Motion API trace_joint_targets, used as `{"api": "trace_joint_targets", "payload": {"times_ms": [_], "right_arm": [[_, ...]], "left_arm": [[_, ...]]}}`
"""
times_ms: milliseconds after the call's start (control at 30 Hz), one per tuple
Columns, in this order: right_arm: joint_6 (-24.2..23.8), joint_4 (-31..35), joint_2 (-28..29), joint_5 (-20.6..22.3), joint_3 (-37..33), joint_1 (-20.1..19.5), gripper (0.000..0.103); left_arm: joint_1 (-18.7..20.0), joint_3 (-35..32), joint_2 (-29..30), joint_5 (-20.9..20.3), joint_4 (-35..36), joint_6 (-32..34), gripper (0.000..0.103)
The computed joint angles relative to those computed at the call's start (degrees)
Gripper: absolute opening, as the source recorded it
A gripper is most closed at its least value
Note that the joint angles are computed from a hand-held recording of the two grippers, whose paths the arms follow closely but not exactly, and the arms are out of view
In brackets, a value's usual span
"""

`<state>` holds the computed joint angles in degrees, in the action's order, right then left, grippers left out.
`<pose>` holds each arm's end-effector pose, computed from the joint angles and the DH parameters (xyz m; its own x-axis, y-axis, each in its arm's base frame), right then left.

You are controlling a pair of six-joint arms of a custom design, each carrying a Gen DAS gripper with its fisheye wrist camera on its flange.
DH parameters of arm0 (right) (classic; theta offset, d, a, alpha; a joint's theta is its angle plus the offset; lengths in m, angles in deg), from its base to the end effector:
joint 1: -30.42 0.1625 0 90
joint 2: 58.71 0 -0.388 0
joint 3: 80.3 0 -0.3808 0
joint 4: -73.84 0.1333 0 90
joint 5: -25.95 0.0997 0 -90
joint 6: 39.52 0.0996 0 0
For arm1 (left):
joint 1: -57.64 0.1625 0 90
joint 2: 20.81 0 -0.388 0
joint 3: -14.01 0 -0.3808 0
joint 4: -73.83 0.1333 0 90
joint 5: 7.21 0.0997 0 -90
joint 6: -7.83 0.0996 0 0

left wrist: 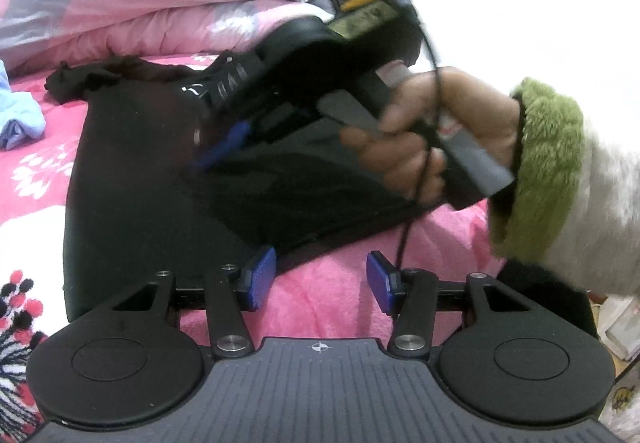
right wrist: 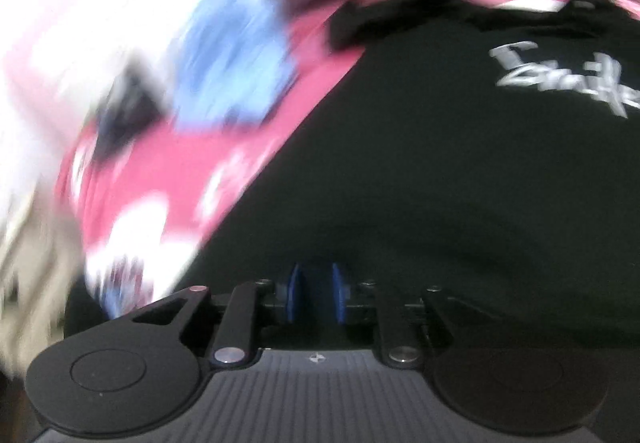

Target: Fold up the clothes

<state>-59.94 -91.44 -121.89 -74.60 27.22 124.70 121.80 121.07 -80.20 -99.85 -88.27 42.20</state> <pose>0.1583 -0.5731 0.2099 -0.9030 -0.2792 0.3266 -0.4045 0.8087 -0.4270 -0.1395 -0.5834 0.1656 -0.5112 0.8361 -0.1989 0.8304 0.4209 -0.3650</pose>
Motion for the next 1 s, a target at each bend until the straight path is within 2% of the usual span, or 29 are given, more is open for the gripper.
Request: {"api": "trace_joint_targets", "payload": {"times_ms": [67, 100, 233, 300, 367, 433, 533, 633, 667, 733, 767, 867, 1000], "right_arm": [[1.5, -9.6, 0.0, -2.6, 2.5, 0.9, 0.021], [0.8, -13.2, -1.4, -2.2, 4.8, 1.0, 0.021], [0.1, -20.0, -12.5, -1.0, 15.8, -0.9, 0.020], [-0.3, -22.2, -18.7, -4.1, 20.2, -2.2, 0.020], [-1.9, -23.4, -23.2, -10.4, 22.4, -2.4, 0.021], [-3.2, -21.8, -25.4, -15.3, 21.9, -2.7, 0.021], [-3.3, -12.5, -26.7, -16.1, 18.5, -4.6, 0.021], [-1.4, -6.5, -21.6, -19.2, 12.5, -6.3, 0.020], [-2.1, -7.2, -19.0, -21.4, 10.5, -6.8, 0.018], [-3.7, -12.6, -15.7, -20.8, 8.4, -8.4, 0.018], [-2.0, -13.5, -15.3, -19.4, 7.3, -9.0, 0.018], [-4.0, -17.3, -15.8, -20.8, 7.2, -8.2, 0.020], [-2.2, -3.5, -24.9, -12.1, 11.4, -8.9, 0.020]], "left_arm": [[0.1, 0.1, -0.3, -0.5, -0.1, 0.0, 0.050], [0.2, 0.3, -0.6, -1.2, -0.2, 0.5, 0.050], [0.3, 0.1, -1.3, -5.4, 2.0, 3.5, 0.051], [-0.6, -0.4, -0.2, -5.8, 2.6, 4.7, 0.051], [-2.0, -1.0, 1.9, -5.3, 2.4, 5.8, 0.051], [-3.3, -1.9, 4.5, -4.8, 1.1, 6.7, 0.051], [-4.6, -3.5, 7.7, -3.4, 1.2, 7.4, 0.051], [-5.0, -4.0, 8.7, -1.8, 1.7, 8.8, 0.051], [-5.0, -4.0, 8.6, -1.6, 1.9, 9.2, 0.051], [-4.9, -3.9, 8.2, -1.4, 2.5, 9.9, 0.051], [-4.8, -4.1, 8.2, -1.4, 2.7, 10.0, 0.051], [-4.5, -3.8, 7.8, -2.1, 3.1, 9.5, 0.051], [-4.4, -3.8, 7.5, -2.9, 2.1, 8.2, 0.051]]}}
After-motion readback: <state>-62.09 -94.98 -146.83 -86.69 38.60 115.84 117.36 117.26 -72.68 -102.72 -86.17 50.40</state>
